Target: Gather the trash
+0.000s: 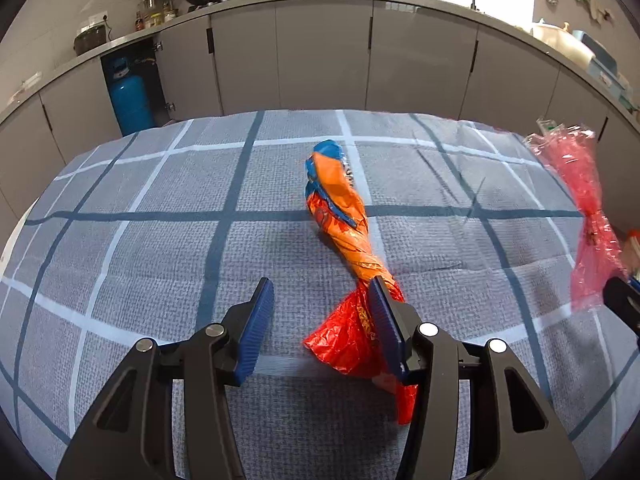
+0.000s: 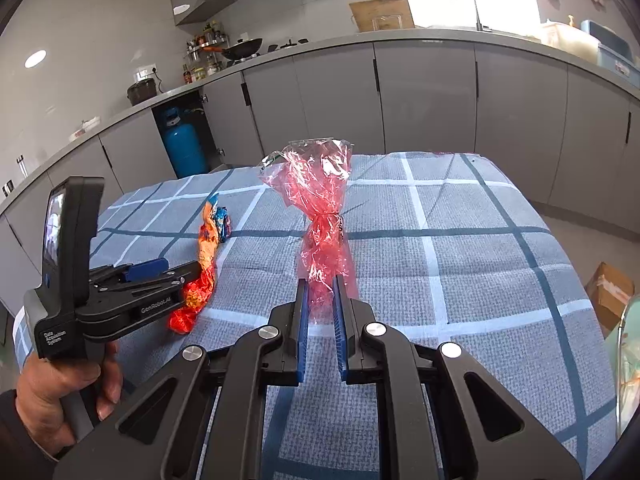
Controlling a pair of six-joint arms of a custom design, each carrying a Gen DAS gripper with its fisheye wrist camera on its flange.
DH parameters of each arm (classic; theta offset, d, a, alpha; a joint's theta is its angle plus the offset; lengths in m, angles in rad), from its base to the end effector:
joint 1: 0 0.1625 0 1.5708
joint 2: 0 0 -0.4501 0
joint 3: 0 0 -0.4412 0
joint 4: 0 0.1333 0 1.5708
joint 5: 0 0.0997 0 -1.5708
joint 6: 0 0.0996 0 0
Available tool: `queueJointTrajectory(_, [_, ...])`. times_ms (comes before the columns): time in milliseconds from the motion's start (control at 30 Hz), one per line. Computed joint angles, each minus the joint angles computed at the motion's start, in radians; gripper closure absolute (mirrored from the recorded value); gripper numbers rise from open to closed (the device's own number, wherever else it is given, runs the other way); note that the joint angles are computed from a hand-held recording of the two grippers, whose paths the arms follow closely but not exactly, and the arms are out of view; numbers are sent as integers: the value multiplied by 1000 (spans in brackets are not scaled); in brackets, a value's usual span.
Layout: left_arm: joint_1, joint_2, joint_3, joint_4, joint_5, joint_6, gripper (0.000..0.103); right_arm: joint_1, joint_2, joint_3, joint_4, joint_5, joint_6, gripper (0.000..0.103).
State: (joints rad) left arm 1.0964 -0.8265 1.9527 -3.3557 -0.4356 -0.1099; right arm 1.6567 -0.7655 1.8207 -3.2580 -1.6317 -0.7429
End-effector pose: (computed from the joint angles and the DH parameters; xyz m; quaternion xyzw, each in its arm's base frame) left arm -0.0748 -0.6352 0.1231 -0.0264 0.8162 -0.4077 0.4086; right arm 0.1852 -0.6678 0.0692 0.3739 -0.8734 0.2847 0.1276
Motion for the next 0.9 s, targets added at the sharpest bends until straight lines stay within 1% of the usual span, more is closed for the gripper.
queueJointTrajectory(100, [-13,10,3,-36,45,5,52,0,-2,10,-25,1,-13,90])
queueJointTrajectory(133, [-21,9,9,-60,51,14,48,-1,-8,15,-23,12,-16,90])
queueJointTrajectory(167, [-29,4,15,-72,58,7,41,-1,-10,18,-24,16,-18,90])
queueJointTrajectory(233, [-49,-2,26,-117,61,10,32,-2,-12,18,-24,22,-20,90])
queueJointTrajectory(267, [-55,-5,27,-110,56,9,32,-4,-13,17,-21,23,-16,90])
queueJointTrajectory(300, [-57,-6,20,-61,57,-8,32,-4,-12,16,-20,19,-14,90])
queueJointTrajectory(367, [-56,-8,5,67,65,-76,34,-6,-11,14,-21,14,-13,90])
queueJointTrajectory(400, [-55,-6,0,103,75,-99,34,-7,-10,14,-23,12,-14,90])
queueJointTrajectory(433, [-55,-6,-3,146,84,-130,37,-7,-10,14,-24,10,-15,90])
queueJointTrajectory(467, [-53,-10,-3,205,91,-173,45,-8,-10,14,-22,7,-16,90])
queueJointTrajectory(500, [-53,-12,-1,222,85,-184,47,-9,-10,13,-20,7,-14,90])
queueJointTrajectory(600, [-51,0,-7,236,82,-179,48,-8,-7,8,-5,0,-12,90])
queueJointTrajectory(633, [-49,2,-12,241,76,-179,54,-8,-6,7,-3,0,-14,90])
queueJointTrajectory(700, [-42,7,-19,246,64,-180,62,-7,-5,5,2,-4,-17,90])
queueJointTrajectory(733, [-37,8,-23,254,54,-179,70,-7,-5,5,4,-6,-17,90])
queueJointTrajectory(767, [-36,10,-25,258,48,-174,76,-6,-5,3,10,-10,-16,90])
queueJointTrajectory(800, [-39,15,-27,256,56,-167,77,-7,-4,1,13,-13,-16,90])
queueJointTrajectory(833, [-43,19,-28,250,59,-153,83,-7,-2,-1,17,-17,-15,90])
queueJointTrajectory(867, [-47,19,-25,253,60,-151,87,-8,-2,-2,20,-19,-13,90])
queueJointTrajectory(900, [-52,19,-22,258,62,-155,88,-8,-2,-3,24,-20,-11,90])
